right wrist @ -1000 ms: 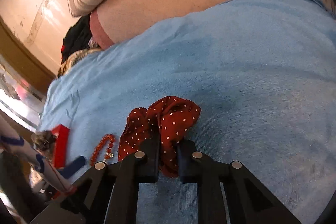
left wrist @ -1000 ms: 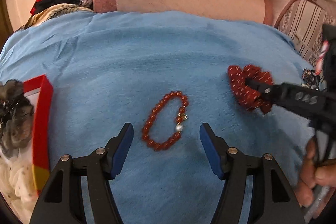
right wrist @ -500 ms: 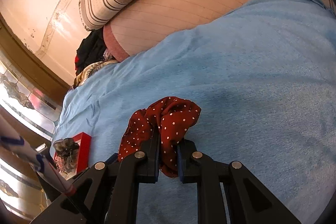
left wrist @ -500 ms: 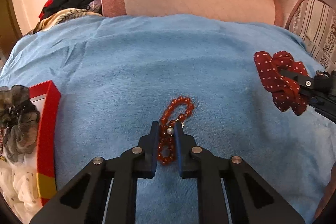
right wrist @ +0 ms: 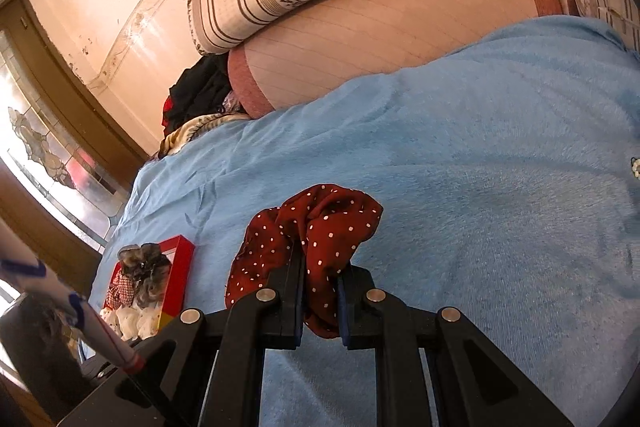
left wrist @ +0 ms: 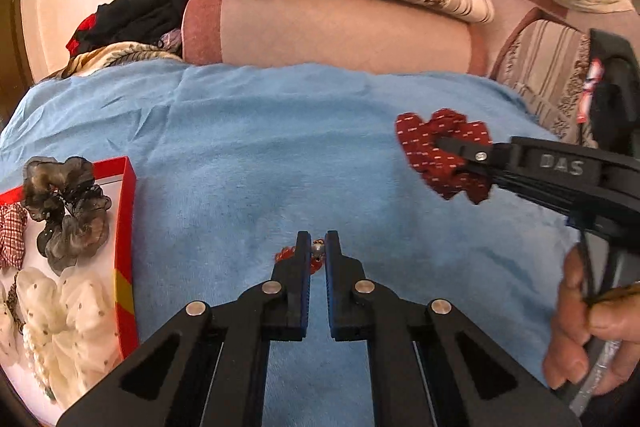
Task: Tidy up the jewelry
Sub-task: 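Lift both held items and carry them toward the red box lid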
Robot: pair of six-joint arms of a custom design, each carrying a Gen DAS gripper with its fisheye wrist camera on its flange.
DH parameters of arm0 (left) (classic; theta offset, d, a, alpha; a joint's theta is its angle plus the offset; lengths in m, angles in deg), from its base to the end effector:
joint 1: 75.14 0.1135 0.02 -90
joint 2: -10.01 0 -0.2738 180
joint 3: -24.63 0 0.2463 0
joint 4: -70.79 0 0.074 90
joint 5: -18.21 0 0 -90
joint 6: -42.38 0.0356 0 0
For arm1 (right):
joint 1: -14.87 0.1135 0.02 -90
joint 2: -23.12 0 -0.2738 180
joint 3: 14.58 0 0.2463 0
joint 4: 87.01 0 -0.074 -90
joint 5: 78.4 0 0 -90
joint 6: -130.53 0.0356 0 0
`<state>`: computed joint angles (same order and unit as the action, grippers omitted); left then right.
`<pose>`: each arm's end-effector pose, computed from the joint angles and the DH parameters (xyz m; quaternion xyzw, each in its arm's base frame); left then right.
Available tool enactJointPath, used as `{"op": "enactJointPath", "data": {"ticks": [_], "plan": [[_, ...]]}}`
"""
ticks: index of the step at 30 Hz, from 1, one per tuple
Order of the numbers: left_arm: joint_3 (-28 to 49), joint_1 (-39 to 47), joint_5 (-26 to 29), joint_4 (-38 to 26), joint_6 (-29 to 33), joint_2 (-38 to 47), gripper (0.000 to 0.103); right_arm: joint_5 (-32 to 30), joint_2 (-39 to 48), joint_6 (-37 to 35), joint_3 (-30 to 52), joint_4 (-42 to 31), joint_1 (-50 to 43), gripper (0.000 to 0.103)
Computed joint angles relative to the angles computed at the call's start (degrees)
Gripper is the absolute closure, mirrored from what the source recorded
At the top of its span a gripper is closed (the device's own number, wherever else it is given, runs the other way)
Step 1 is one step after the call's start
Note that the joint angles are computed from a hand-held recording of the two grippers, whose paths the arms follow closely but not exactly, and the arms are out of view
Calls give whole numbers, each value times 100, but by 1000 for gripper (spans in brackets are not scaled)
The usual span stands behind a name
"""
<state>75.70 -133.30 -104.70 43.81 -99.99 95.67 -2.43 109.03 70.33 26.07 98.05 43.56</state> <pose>0.1491 -0.2035 0.1553 -0.0225 0.9320 -0.0371 0.3598 0.2211 0.1308 0.1416 -0.0427 0.9007 0.3008 0.3105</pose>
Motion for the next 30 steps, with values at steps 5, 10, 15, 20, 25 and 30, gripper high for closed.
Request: {"op": "enactJointPath", "data": {"ticks": [5,10,15,20,25,30], "plan": [[-95,-131,-168,144,134,-189,97,126,-106,1,-46,-35,127,89],[-365,93,-3,469,440,-499,97,205,-80,2,-34,-8,237,89],[-560,340,62,682,679,-636,97,319,-17,-17,16,4,413,89],[-653,456,46,759,761,-756,97,366,-31,-82,68,-32,496,89],[-691,437,-9,774,790,-881,97,361,-22,-126,63,-14,503,89],[-698,415,-80,766,771,-884,97,329,34,-116,55,6,507,89]]}}
